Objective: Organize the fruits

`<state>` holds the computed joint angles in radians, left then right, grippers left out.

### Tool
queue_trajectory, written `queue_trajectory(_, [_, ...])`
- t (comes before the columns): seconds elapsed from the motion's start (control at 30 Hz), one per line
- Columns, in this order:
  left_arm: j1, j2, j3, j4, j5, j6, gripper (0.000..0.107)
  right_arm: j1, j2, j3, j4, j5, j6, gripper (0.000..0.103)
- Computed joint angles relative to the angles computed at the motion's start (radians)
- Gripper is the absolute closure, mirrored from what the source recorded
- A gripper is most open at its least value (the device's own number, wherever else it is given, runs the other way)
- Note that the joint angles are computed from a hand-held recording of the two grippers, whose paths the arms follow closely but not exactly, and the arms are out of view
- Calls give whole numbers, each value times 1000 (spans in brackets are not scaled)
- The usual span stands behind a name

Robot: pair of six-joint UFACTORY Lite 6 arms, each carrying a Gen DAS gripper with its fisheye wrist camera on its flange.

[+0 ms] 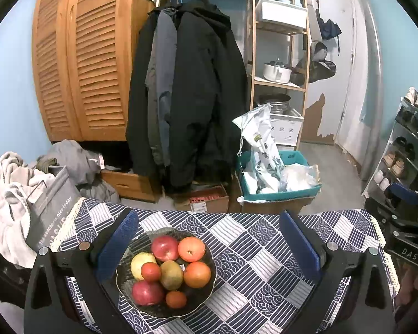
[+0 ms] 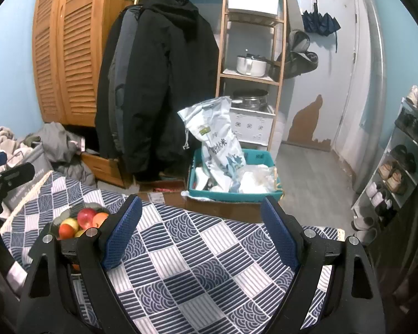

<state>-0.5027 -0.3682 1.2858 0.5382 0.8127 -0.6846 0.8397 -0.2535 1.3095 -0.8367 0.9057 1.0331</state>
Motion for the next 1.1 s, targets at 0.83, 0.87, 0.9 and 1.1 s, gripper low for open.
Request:
queue_trajectory(0.83, [-47,35,35,31,39,-34,5,-6,-30,-37,10,-3,-13,17])
queue_trajectory(0.87, [-50,36,34,37,40,-37,5,-6,-31,-39,10,-3,-13,17])
queue_trajectory(0.9, [-52,39,37,38,42,-36,5,-6,-28,-38,9,-4,-11,17])
queue_trajectory(1.1, [-56,37,34,45,42,-49,5,-8,-30,-38,11,-6,-14,17])
